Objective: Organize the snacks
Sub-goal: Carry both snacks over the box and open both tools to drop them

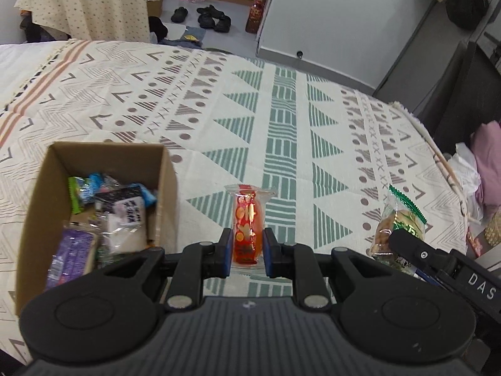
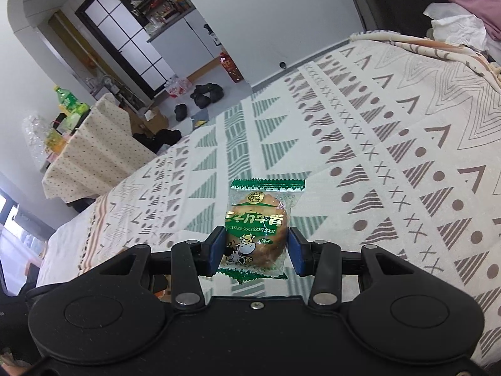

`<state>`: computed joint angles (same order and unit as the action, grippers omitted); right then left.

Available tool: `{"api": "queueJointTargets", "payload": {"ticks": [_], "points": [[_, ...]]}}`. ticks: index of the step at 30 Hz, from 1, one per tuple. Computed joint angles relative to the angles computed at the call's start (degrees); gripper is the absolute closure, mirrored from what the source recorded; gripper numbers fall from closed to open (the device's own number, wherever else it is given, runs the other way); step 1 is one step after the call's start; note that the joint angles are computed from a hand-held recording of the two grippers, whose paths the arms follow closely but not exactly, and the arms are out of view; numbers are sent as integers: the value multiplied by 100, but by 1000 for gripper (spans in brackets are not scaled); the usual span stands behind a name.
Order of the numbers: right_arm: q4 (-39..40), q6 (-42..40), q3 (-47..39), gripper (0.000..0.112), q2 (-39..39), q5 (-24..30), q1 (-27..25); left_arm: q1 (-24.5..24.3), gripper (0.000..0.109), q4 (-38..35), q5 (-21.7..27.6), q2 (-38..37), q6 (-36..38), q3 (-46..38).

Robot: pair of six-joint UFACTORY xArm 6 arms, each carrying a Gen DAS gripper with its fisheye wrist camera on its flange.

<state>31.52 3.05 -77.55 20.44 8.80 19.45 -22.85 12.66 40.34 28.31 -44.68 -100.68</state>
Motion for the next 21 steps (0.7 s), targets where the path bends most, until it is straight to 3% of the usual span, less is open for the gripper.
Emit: {"api": "queueJointTargets", "payload": {"ticks": [9, 21], "points": [[-315, 104, -147, 70, -26, -96, 279, 218, 90, 168, -245, -607, -220, 614], [-43, -394, -813, 70, 265, 149, 661, 652, 90, 483, -372, -1398, -557, 1431]]}}
